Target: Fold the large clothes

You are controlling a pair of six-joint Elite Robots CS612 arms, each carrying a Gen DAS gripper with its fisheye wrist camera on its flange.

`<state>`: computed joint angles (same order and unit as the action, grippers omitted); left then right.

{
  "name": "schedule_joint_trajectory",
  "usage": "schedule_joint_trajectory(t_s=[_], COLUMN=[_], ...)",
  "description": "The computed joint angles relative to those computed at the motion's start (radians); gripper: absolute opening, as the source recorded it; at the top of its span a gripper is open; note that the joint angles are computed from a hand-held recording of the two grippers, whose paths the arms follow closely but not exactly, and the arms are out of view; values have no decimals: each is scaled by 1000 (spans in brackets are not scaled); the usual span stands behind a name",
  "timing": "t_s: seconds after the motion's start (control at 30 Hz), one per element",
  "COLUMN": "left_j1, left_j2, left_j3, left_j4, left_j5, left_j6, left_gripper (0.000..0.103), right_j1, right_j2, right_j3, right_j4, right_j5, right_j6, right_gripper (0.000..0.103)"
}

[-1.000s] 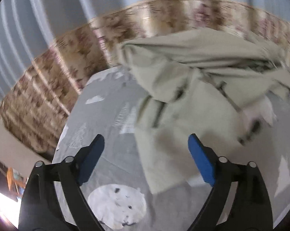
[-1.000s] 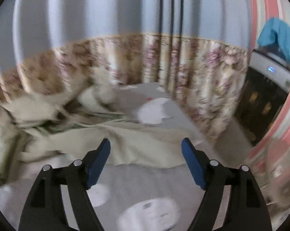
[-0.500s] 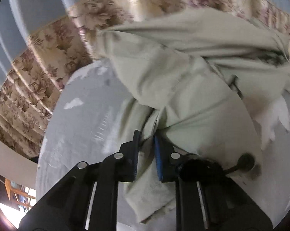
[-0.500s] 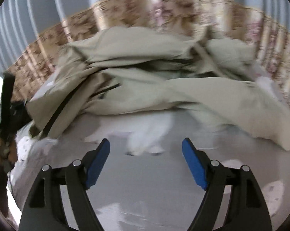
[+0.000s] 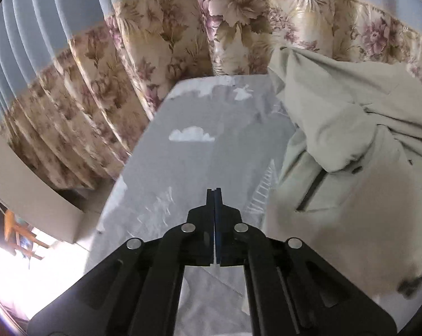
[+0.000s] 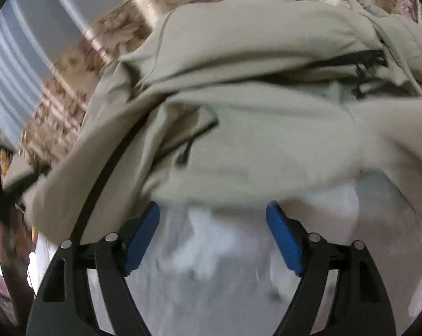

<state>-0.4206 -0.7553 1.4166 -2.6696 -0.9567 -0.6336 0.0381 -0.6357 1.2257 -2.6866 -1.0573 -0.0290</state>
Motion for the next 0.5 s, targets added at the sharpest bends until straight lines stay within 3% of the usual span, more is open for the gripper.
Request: schedule_joint_trajectory(t_s=[0.03,0.07,0.1,0.13,0.17,0.2,0.23,0.3,0.37,0.5], left_j1=[-9,-17,-28,-37,-48,-59,-70,-87,-98,-111], left_j2=[-5,-9,-15,-18,-21,-21,-21,-17,-12,17], left_j3=[10,18,29,36,42,46,50,56,54,16], left_j4=[-10,-19,-42,-55,-62,-67,-79,-99,-92,0], left_j5=[17,27,31,39,55,68,78,93,77,90], left_j6=[10,20,49,65,78,91,111,147,171,174], left_gripper=[0,0,1,10,21,60,89,92,92,92], right_j1=[0,1,7,12,18,20,22,27,44,22], right_j2=[18,35,53,62,73,82,83,65,30,-23], right_j3=[-27,-53,-81,-94,-110,-119,-119,-81,-13,71], right_j4=[-6,-4,-13,-25,-38,-59,-73,-177,-330,-488], right_j5=[15,19,0,-27,-54,-67,-80,-135,-273,-390], right_j6=[36,55,63,56,43,29,7,-55,-190,-253], right_gripper=[78,70,47,38,22,14,11,5,4,3])
